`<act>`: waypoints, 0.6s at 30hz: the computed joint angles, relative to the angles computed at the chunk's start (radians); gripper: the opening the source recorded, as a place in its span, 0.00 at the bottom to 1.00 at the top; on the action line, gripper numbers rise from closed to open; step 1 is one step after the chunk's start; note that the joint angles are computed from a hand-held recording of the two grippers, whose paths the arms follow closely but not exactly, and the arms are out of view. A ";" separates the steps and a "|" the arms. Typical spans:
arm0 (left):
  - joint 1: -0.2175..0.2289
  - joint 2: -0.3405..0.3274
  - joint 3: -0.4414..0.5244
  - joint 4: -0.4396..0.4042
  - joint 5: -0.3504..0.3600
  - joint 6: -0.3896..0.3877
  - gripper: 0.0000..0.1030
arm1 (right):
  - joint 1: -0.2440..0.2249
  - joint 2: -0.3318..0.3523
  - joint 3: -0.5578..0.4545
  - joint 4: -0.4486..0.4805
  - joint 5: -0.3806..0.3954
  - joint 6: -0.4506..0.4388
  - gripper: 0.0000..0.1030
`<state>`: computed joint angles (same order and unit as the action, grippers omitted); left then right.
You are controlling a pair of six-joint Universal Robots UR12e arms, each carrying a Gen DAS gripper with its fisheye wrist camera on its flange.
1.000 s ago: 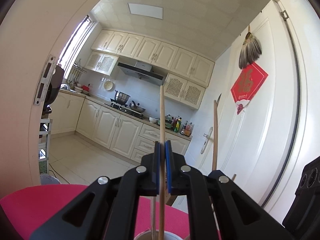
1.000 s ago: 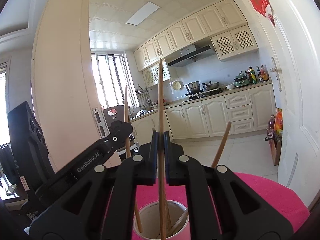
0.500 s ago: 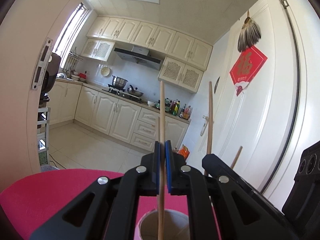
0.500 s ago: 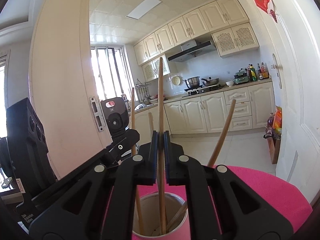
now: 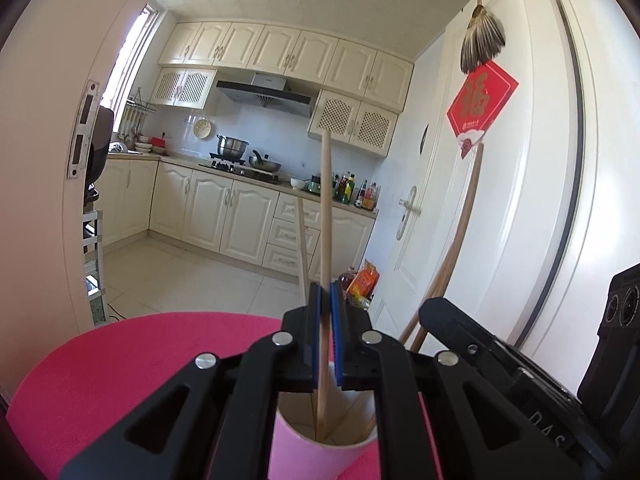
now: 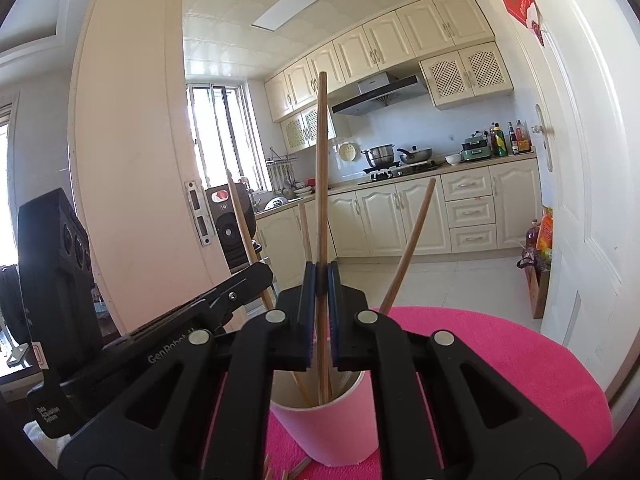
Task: Organize utensils
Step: 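Lower the chopsticks into the cup and open the left tool while the right tool opens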
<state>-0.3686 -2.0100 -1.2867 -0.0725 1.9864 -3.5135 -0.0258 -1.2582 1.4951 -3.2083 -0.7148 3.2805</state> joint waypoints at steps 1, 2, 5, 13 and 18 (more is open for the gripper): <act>-0.001 0.004 -0.003 -0.011 0.001 -0.002 0.07 | 0.000 -0.004 0.005 0.008 -0.001 -0.008 0.06; -0.004 0.007 -0.005 -0.022 0.004 -0.003 0.08 | -0.001 -0.007 0.009 0.012 -0.003 -0.013 0.06; -0.008 0.017 -0.014 -0.042 0.006 0.002 0.29 | 0.000 -0.019 0.023 0.036 -0.011 -0.034 0.06; -0.019 0.037 -0.029 -0.086 0.024 0.004 0.35 | 0.001 -0.041 0.046 0.074 -0.029 -0.070 0.06; -0.026 0.047 -0.037 -0.120 0.037 -0.005 0.38 | 0.002 -0.052 0.055 0.093 -0.048 -0.079 0.06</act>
